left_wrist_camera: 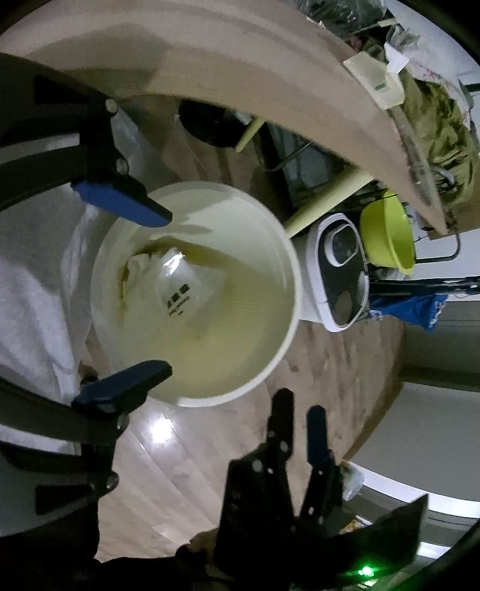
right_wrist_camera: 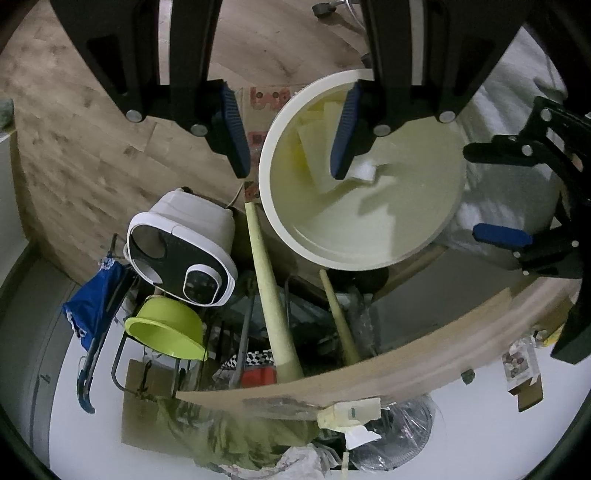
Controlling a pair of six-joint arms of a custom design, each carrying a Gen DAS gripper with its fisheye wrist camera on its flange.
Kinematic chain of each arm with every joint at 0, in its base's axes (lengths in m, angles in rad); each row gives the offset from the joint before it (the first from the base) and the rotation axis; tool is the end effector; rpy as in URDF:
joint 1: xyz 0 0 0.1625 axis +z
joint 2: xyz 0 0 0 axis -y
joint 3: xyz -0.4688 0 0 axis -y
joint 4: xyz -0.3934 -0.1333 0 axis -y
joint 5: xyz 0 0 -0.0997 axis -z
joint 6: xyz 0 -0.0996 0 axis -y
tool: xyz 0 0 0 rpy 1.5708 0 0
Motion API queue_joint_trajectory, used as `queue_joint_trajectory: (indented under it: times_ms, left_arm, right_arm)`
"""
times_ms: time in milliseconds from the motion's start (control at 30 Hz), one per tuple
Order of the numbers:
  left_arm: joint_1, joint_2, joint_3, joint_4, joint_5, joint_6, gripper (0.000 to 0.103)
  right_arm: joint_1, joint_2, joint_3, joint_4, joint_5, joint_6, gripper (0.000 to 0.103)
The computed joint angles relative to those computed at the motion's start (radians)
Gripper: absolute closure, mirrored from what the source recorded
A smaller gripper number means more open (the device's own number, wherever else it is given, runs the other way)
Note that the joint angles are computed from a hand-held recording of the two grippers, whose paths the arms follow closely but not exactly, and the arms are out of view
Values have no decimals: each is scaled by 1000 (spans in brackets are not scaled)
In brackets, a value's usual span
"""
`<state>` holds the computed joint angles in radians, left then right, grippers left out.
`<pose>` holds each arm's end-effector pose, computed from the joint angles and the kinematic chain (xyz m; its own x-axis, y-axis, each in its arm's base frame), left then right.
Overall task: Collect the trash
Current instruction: 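Open both grippers to drop the plastic items into the bucket, then move both tools back over the table toward the foil wrapper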
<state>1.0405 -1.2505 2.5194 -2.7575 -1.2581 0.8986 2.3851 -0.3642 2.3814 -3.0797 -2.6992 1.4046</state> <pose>-0.0387 -0.3902 0.1292 -0.1088 0.9860 -0.1267 0.9462 0.1418 0.2910 0.2730 -0.1981 -0.1111 -0.6222 0.4899 0.6106 -0.1308 0.7040 -0.6981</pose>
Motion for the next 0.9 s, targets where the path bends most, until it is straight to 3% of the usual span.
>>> queue_joint_trajectory:
  times_ms: [167, 400, 667, 900]
  left_arm:
    - [2, -61, -10, 24, -34, 5, 28]
    - [20, -159, -30, 58, -82, 14, 28]
    - [64, -235, -62, 81, -121, 33, 28]
    - [112, -265, -99, 71, -134, 40, 28]
  right_arm:
    - [20, -32, -25, 104, -8, 36, 60]
    - [47, -70, -80, 225, -27, 26, 60]
    - [59, -93, -142, 277, -52, -58, 60]
    - [59, -83, -193, 209, -79, -199, 60]
